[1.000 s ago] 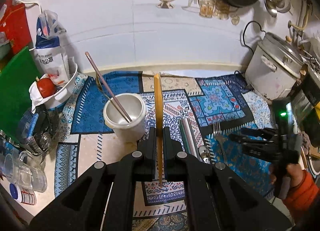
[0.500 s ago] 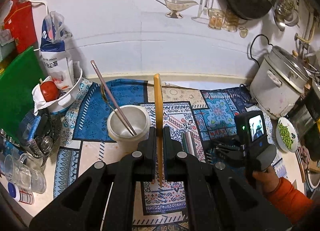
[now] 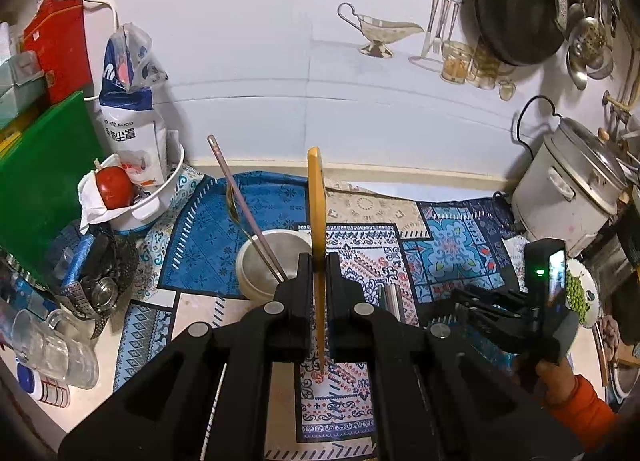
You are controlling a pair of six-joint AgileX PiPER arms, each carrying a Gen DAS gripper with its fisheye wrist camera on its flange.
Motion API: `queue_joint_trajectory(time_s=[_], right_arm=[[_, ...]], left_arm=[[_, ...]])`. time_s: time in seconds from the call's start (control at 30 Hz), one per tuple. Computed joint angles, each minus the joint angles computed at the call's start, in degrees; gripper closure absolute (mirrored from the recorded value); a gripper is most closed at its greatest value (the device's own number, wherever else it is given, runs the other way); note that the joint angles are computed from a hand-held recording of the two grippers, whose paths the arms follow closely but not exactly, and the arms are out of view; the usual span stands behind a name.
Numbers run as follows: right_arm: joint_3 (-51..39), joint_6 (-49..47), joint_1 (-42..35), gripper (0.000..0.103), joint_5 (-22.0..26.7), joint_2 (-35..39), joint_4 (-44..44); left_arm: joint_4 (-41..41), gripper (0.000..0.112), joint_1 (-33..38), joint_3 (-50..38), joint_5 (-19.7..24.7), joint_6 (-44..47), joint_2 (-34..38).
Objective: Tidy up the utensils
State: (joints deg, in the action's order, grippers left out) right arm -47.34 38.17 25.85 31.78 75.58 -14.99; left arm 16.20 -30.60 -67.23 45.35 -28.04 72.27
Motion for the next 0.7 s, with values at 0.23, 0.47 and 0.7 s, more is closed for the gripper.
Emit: queue_joint_trajectory(time_s=[0.23, 0.47, 0.7], right_arm=[[-3.3, 4.3, 2.3, 0.082, 2.0, -3.1, -5.7], [-7.0, 9.0, 6.0, 0.082, 4.6, -3.7, -12.4], [-10.5, 9.3, 7.7, 0.083, 5.3, -2.2, -14.5]], left_arm=[[-0.5, 0.108, 1.5, -1.1, -0.2, 1.3, -0.3], [0.0, 0.108, 1.9, -1.8, 0.1, 1.6, -1.1], [-0.4, 0.108, 3.3, -2.7, 0.4, 2.6, -1.9]])
